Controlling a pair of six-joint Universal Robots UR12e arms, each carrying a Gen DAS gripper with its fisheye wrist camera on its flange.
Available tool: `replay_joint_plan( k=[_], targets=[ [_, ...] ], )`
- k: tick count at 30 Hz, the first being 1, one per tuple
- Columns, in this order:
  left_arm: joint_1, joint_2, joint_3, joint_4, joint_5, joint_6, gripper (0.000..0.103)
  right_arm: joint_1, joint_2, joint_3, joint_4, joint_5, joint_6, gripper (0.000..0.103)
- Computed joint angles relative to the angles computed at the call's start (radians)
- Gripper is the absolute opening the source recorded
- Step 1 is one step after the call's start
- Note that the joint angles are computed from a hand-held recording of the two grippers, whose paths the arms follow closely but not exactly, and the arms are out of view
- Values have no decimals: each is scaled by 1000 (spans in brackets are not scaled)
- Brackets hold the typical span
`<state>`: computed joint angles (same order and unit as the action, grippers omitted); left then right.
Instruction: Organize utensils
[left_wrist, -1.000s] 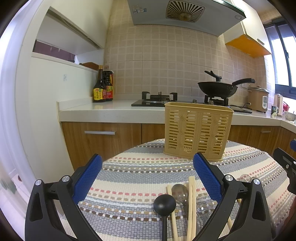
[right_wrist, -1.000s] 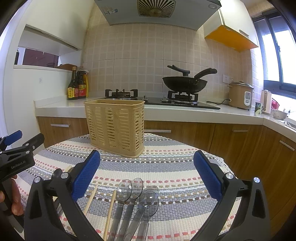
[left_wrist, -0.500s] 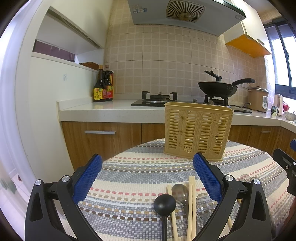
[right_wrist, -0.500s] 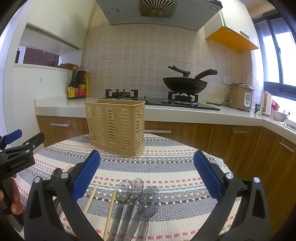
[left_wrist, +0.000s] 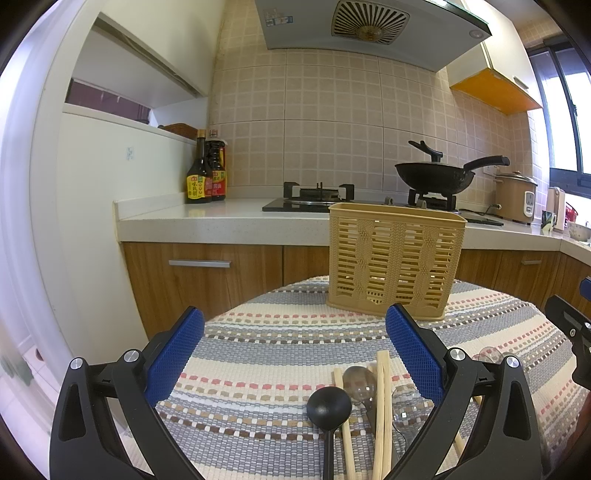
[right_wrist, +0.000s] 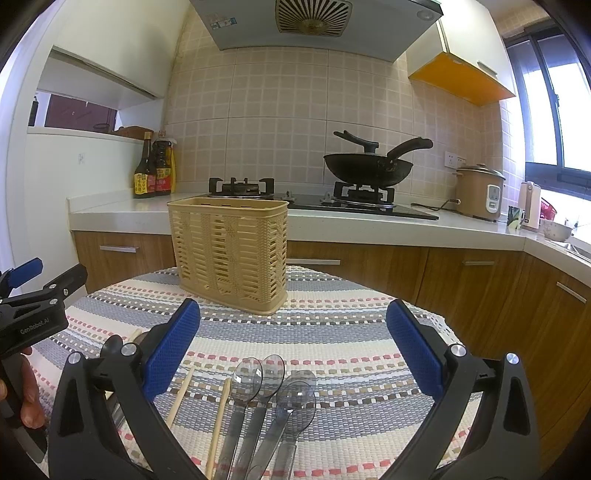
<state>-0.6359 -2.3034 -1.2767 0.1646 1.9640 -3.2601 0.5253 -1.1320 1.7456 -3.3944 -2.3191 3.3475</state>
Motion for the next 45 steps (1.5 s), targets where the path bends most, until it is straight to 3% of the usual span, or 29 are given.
replay_joint_plan(
  k=[12,26,30,34,36,38,40,42,45],
  targets=[
    [0,0,0,0,0,0,95,0,1,2,-10,-3,-3,97],
    [0,0,0,-1,0,-1,95,-2,-8,2,52,-1,46,97],
    [12,10,-11,-21,-54,-30,95,-11,-26,7,127,11,114,97],
    [66,60,-50,-122,-228,-126,95,-17,-42,4,198,-12,133,97],
    [95,84,-59,-173,-315,-153,95,-23,-55,-12,282,-23,150,97],
    [119,104,-39,-315,-384,-137,93,-32,-68,-24,354,-7,176,97],
    [133,110,-4,-471,-457,-93,86,-56,-90,-34,460,81,212,96],
    [133,105,33,-601,-483,-43,78,-81,-110,-58,614,193,237,96],
    [133,85,94,-800,-552,18,67,-116,-124,-89,781,344,256,86]
  ],
)
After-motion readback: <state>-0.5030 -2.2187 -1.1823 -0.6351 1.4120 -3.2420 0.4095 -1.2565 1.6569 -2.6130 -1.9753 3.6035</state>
